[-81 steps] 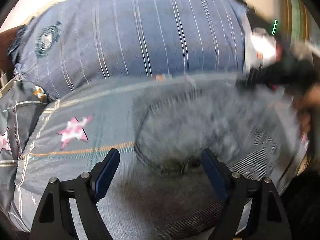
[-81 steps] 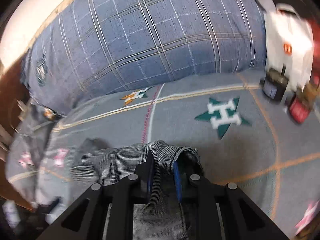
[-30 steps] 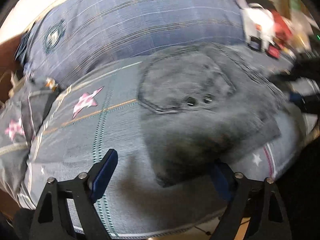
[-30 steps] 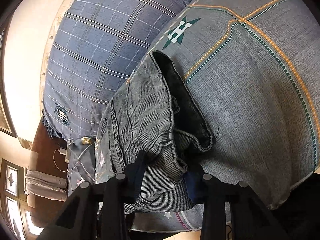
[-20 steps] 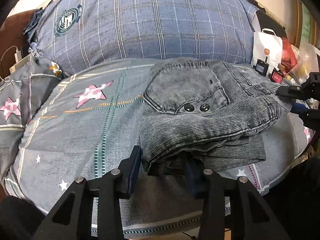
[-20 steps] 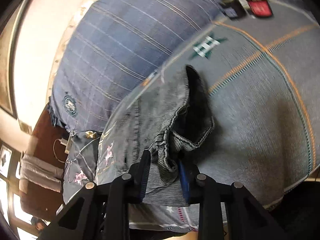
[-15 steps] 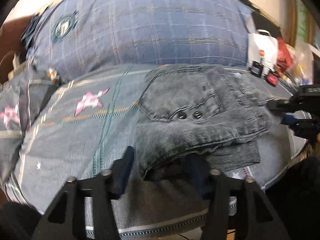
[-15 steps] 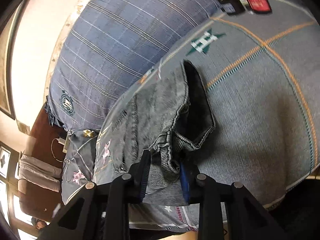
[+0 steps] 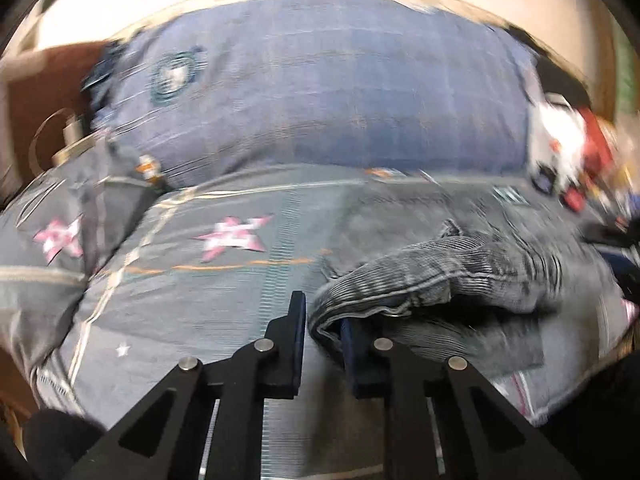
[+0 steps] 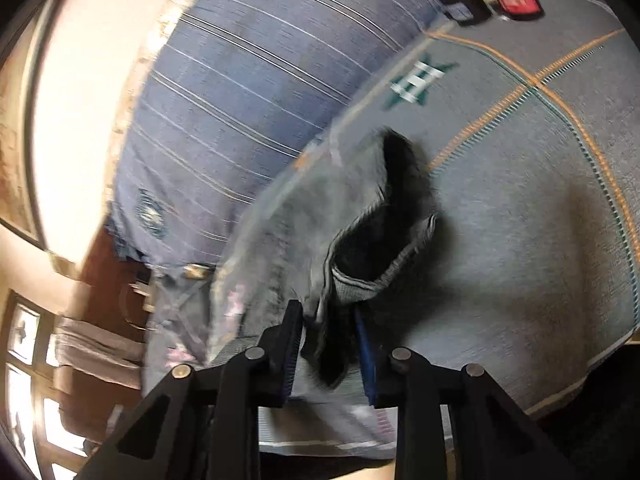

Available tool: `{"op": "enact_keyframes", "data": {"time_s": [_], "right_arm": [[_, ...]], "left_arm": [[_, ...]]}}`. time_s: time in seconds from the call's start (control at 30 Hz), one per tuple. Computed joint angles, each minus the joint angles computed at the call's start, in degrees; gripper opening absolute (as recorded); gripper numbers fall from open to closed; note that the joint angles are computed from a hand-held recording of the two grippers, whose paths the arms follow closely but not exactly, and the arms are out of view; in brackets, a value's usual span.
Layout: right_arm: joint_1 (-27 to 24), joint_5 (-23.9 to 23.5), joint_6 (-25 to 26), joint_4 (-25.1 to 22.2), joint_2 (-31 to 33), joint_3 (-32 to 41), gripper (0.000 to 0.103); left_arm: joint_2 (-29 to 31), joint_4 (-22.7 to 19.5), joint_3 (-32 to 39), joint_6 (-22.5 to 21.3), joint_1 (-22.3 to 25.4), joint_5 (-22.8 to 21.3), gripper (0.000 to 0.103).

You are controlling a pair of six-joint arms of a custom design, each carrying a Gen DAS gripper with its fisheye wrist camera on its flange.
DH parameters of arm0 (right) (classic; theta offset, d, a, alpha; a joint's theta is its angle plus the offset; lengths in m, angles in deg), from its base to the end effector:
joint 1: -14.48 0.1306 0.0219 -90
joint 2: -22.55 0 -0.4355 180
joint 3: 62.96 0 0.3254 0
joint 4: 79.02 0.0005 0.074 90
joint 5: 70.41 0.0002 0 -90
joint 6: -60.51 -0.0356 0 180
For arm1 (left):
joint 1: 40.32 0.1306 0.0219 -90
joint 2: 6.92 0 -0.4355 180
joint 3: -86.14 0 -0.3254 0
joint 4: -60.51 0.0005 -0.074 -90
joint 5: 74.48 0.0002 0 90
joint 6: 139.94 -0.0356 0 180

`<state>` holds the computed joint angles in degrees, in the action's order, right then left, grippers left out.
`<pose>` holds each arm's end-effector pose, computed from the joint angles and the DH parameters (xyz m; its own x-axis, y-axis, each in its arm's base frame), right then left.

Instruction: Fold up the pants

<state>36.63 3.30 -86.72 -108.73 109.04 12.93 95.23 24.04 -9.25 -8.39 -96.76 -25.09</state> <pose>0.3645 0.1586 0.4353 -0.7952 0.5477 -0.2602 0.2007 0.6426 0.7394 0.2859 -0.3900 0.3764 -0.6141 0.0148 -0.7891 0.0185 0.9998 0.0044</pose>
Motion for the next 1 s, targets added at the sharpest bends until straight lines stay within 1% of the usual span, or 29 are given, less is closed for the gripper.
{"op": "enact_keyframes", "data": {"time_s": [0.03,0.07,0.1,0.13,0.17,0.2,0.23,0.27,0.3,0.33,0.37,0.43,0.47,0.53,0.57,0.63,0.67,0.73,0.77,0.83,0.9,0.93,0.97,1.0], "right_arm": [[0.85,0.94,-0.13,0.48,-0.65,0.00,0.025],[1.73,1.70,-0.18,0.88,-1.11,-0.28,0.025],[2.76,2.32,-0.53,1.47,-1.25,-1.18,0.025],[3.54,3.15,-0.65,1.01,-0.53,-1.94,0.025],[3.80,3.60,-0.61,-0.48,0.85,-2.60,0.025],[3.50,2.71,-1.38,-1.59,2.25,-3.39,0.025],[2.97,0.79,-3.14,-1.41,3.35,-4.83,0.030],[2.92,0.81,-4.65,0.30,3.10,-6.41,0.041],[3.19,2.16,-4.64,0.47,2.53,-6.60,0.050],[3.64,4.05,-3.26,-1.10,1.98,-5.56,0.067],[4.00,5.83,-1.62,-1.61,1.20,-4.68,0.071],[4.11,8.95,1.04,-2.62,0.08,-2.59,0.071],[3.77,9.31,1.75,-2.83,-0.01,-1.75,0.071],[2.30,8.98,3.24,-4.18,1.39,1.10,0.071],[1.36,7.95,4.70,-5.01,3.01,2.80,0.071],[0.03,6.76,8.73,-8.48,7.23,7.02,0.071],[-1.11,3.54,10.71,-11.27,10.44,9.58,0.061],[-2.52,-2.22,11.14,-10.85,12.87,11.10,0.018],[-2.04,-1.34,13.67,-12.68,13.13,13.18,0.017],[-0.56,3.45,20.02,-16.98,13.24,18.36,0.015],[-0.45,6.95,23.66,-20.14,13.82,23.65,0.014],[-0.41,11.09,27.21,-23.64,15.40,28.08,0.014],[-0.60,12.72,30.16,-27.03,17.34,31.49,0.014],[-1.03,13.20,32.00,-30.22,19.50,34.25,0.015]], "left_arm": [[-0.01,-0.79,-0.21,0.47,0.59,0.83,0.017],[0.78,-2.38,-0.09,-0.19,1.59,3.90,0.017],[1.33,-2.72,-0.34,-1.34,2.26,7.12,0.017],[1.75,-2.31,-0.77,-2.25,2.55,10.07,0.018],[2.01,-1.58,-1.26,-3.32,2.27,11.91,0.021],[2.13,-1.29,-1.16,-4.62,1.72,11.54,0.031],[2.29,-1.50,-0.72,-5.57,1.13,9.94,0.032],[2.29,-1.21,-0.49,-6.22,0.47,8.55,0.034],[2.13,-0.80,-0.38,-6.34,0.27,8.18,0.036],[2.06,-1.05,-0.14,-6.10,0.36,8.20,0.039],[2.12,-1.65,0.13,-5.88,0.55,8.53,0.040],[1.79,-1.86,-0.30,-5.15,0.66,9.05,0.046],[1.56,-2.00,-0.45,-4.97,0.61,8.90,0.048],[1.26,-1.71,-0.91,-5.48,0.77,8.61,0.052],[1.40,-2.94,-0.63,-4.97,0.61,6.95,0.053],[0.82,-2.80,-1.07,-5.48,0.68,7.38,0.055],[0.32,-2.36,-1.51,-5.91,0.75,7.56,0.056],[-1.41,-1.68,-2.76,-6.60,0.27,6.72,0.060],[-2.08,-1.16,-3.32,-6.80,0.25,6.58,0.061],[-3.34,-0.40,-4.06,-6.91,-0.09,6.05,0.063],[-4.16,0.38,-4.07,-7.74,-0.51,5.17,0.064],[-4.45,0.82,-3.89,-8.16,-0.69,4.76,0.064],[-4.95,2.07,-3.74,-8.81,-0.81,4.62,0.064],[-5.25,3.21,-3.67,-9.35,-0.76,4.77,0.065]]}}
